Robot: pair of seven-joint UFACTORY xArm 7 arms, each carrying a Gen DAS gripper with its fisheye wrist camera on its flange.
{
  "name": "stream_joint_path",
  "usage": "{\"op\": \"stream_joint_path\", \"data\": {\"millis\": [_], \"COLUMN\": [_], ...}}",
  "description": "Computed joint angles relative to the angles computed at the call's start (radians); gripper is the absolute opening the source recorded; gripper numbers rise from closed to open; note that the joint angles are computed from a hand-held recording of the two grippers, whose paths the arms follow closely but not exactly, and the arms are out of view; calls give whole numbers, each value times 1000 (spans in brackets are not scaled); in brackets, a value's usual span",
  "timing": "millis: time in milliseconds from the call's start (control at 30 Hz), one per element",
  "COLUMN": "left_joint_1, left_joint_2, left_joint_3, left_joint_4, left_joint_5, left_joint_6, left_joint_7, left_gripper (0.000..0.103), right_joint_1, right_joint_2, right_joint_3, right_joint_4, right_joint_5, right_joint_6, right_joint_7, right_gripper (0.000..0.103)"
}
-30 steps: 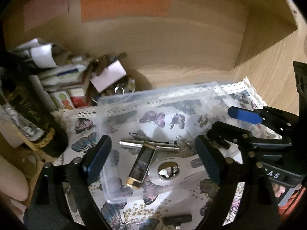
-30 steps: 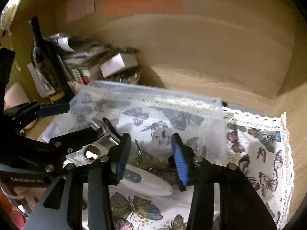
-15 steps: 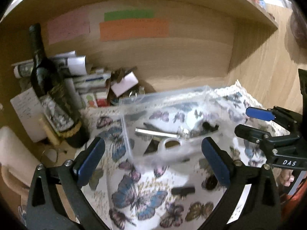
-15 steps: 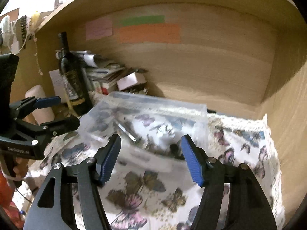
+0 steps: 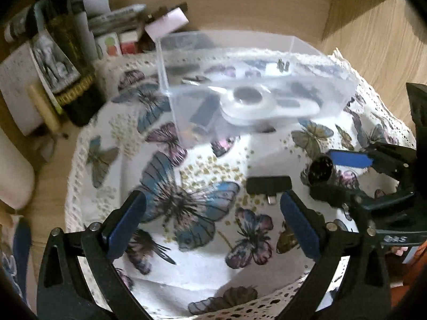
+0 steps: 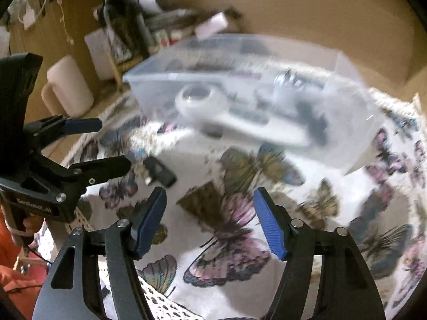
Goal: Organize rigid objects
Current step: 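Grasp the black USB connector with the left tool while the right tool grasps the dark bronze piece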
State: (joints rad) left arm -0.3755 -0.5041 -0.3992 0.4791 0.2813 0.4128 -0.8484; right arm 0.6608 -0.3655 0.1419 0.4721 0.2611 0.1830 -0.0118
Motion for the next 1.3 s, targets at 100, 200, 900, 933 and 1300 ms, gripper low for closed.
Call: {"op": "stream_joint_path", "data": {"millis": [100,200,900,933,1300], "left_joint_1": [-10,-7,24,33,195], "left_joint_2": [21,55,32,19,-53], "left_joint_3": [4,-3,-10,-14,-92], "left_joint_4": [5,28,52,53,118], "left_joint_5": [-9,-1,85,86,124], "left_joint_6": [-24,-42,-90,-93,-199], "left_joint_7": [4,6,-30,-30,-67], "left_gripper": [102,95,44,44,44], "right_joint_1": [6,-22,-125,-137,-220], "right_joint_2": [-4,-29,-178,-177,-177], "right_joint_3": [-3,20,20,31,72], "right_joint_4": [-7,-31,-77,-72,-6], "right_joint_5": [-9,-28,-164,-173,-251], "right_joint_6": [-19,-46,-104,-108,-177], "right_joint_7": [4,37,179,189,249], "right_gripper": [30,30,30,30,30]}}
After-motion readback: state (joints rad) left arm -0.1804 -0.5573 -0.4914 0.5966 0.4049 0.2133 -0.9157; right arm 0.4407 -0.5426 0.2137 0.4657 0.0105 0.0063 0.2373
